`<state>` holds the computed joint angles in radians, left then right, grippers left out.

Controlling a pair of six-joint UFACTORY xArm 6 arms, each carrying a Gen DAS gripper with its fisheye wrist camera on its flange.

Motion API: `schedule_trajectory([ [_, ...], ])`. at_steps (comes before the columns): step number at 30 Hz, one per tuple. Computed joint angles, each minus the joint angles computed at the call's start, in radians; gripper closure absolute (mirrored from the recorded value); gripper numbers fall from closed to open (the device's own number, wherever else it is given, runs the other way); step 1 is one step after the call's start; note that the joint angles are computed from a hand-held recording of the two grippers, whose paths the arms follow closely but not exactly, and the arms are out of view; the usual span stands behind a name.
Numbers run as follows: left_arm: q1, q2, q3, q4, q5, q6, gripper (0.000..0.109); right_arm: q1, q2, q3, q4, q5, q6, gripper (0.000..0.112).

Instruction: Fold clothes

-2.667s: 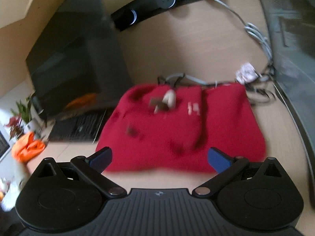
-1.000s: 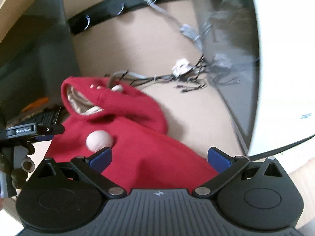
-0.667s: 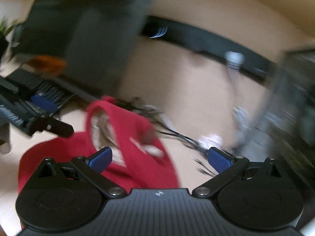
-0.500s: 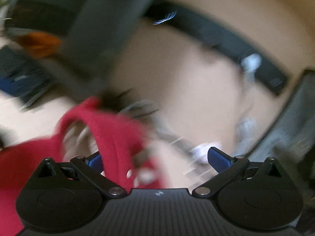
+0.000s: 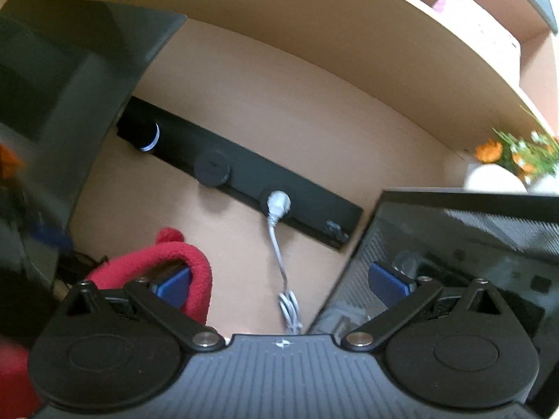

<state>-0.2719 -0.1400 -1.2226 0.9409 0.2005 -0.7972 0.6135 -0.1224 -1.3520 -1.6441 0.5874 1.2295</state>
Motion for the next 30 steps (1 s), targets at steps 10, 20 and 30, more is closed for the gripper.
schedule_trajectory([
  [10, -0.038, -0.218, 0.010, 0.727, 0.184, -0.389, 0.006, 0.047, 0.146, -0.105, 0.143, -0.063, -0.049, 0.009],
  [20, -0.061, -0.409, -0.002, 0.757, 0.334, -0.344, 0.006, 0.118, 0.112, -0.278, -0.083, 0.044, 0.160, 0.009],
  [30, -0.424, -0.533, -0.182, 1.156, 0.557, -0.396, 0.006, 0.343, -0.110, -0.336, -0.403, 0.169, 0.237, 0.009],
])
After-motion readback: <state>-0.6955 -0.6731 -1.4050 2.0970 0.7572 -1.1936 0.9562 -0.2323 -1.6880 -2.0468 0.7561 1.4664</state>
